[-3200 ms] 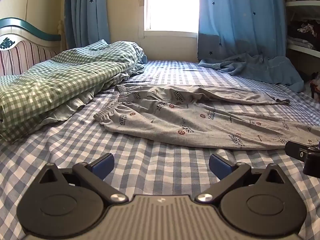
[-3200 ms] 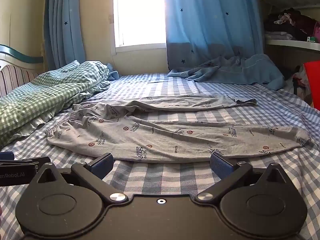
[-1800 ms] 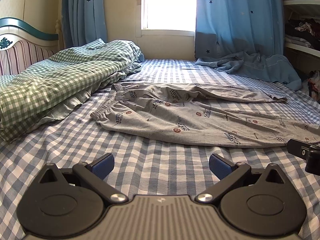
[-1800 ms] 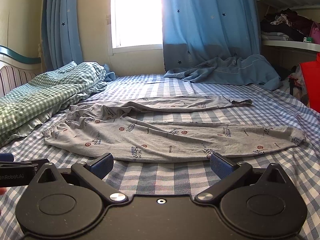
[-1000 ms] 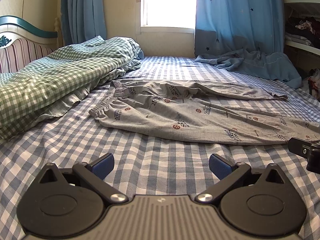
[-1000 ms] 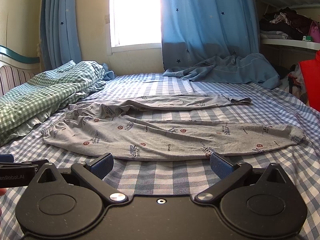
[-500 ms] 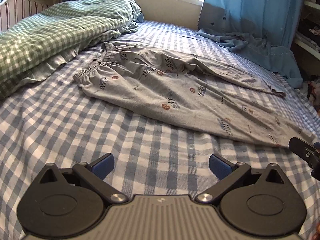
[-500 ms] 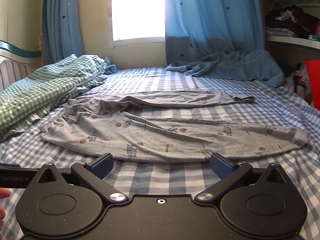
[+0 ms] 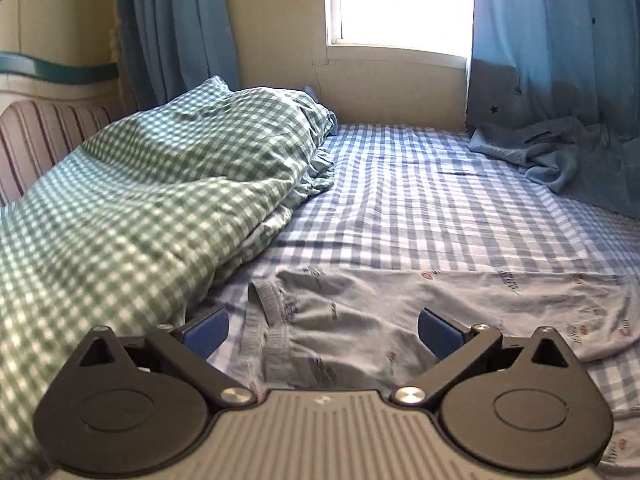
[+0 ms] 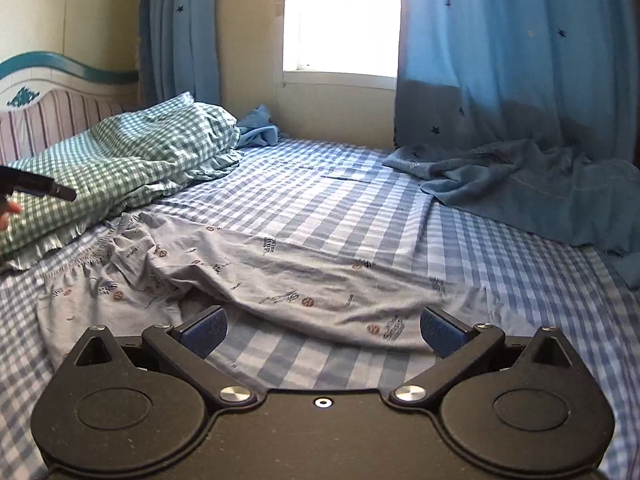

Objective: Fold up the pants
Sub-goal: 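Lower both tools and grasp the pants leg hems with both grippers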

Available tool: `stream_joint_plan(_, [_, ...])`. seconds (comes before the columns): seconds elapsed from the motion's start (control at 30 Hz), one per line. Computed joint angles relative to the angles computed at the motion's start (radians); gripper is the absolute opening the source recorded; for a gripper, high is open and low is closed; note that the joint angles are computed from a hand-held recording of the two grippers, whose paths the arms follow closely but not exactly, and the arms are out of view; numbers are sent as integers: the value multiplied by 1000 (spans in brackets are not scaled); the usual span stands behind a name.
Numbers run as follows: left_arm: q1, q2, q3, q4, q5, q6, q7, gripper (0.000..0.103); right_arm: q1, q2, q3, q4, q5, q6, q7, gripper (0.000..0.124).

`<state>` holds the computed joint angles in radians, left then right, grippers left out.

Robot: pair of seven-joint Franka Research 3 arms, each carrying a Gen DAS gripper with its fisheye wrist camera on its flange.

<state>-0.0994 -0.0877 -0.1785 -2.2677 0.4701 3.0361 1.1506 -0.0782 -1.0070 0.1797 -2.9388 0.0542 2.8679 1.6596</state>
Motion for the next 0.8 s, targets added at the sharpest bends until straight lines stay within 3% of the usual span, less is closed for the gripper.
stream_joint_plan(0.07, [15, 98, -17, 132, 109, -57, -73, 103, 20, 160, -75, 80, -16, 72, -100, 103])
stream_joint_plan(0.13, [-4, 192, -6, 239, 116, -46, -36, 103, 87, 309, -162, 172, 11, 122, -193, 103])
stream_joint_plan(0.17, [-9, 243, -11, 297, 95, -43, 31, 103, 150, 385, -228, 229, 40, 132, -254, 103])
stream_joint_plan(0.27, [30, 392, -100, 459, -44, -74, 372, 103, 352, 594, -424, 401, 143, 153, -454, 103])
stream_joint_plan(0.33, [-4, 481, -81, 545, -5, -62, 489, 103, 491, 743, -557, 526, 254, 146, -610, 102])
stream_joint_plan(0.43, [-18, 606, -106, 683, -31, -165, 675, 103, 607, 925, -680, 682, 535, 65, -832, 100])
stream_joint_plan(0.5, [8, 682, -158, 764, -111, -259, 797, 103, 597, 1030, -698, 779, 726, -54, -965, 95])
stream_joint_plan(0.6, [-1, 782, -166, 887, -186, -369, 890, 103, 530, 1162, -659, 889, 834, -163, -1053, 88])
stream_joint_plan(0.7, [-32, 888, -137, 1048, -230, -525, 969, 97, 464, 1260, -611, 977, 867, -228, -1093, 79])
stream_joint_plan(0.73, [-49, 912, -112, 1089, -227, -569, 986, 85, 448, 1283, -598, 999, 860, -241, -1092, 74])
stream_joint_plan(0.8, [-47, 957, -113, 1167, -281, -640, 1041, 80, 412, 1335, -574, 1056, 833, -299, -1079, 59])
